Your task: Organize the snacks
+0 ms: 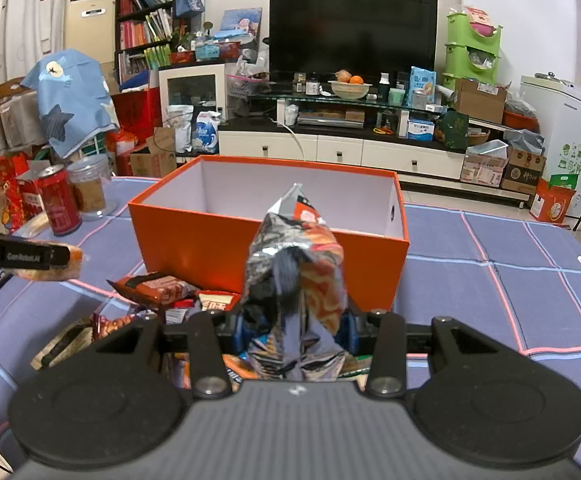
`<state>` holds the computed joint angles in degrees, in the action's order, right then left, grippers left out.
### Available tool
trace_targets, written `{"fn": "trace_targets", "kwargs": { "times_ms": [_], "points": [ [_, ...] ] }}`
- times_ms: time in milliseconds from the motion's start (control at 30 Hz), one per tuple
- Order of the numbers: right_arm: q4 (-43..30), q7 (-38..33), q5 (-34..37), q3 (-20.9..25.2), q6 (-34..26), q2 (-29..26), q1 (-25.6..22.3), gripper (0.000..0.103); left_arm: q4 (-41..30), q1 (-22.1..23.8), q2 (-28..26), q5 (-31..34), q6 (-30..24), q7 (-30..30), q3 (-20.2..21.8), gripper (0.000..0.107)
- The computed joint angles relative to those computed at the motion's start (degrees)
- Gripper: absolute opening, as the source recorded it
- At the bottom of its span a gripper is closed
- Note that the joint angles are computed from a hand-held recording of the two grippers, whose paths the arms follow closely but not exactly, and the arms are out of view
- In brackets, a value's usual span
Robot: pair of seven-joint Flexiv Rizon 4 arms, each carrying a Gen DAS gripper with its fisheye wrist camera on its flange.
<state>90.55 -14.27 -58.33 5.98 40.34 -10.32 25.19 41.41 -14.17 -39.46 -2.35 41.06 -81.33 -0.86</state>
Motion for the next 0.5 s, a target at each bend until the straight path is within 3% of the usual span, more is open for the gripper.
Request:
{"fn": "trace_targets", "kwargs": {
  "times_ms": [233, 500],
  "points": [
    [0.1, 0.4, -0.3, -0.1, 0.7, 0.1, -0.2, 0.044, 2.5, 0.6, 1.5, -1.1, 2.7, 0.2, -0.9, 0.0],
    [0.4, 1.0, -0.7, -0.1, 1.3, 0.3, -0.6, 0.044, 12.5, 2.1, 6.2, -6.9, 17.1, 6.2, -4.9, 0.0]
  ]
}}
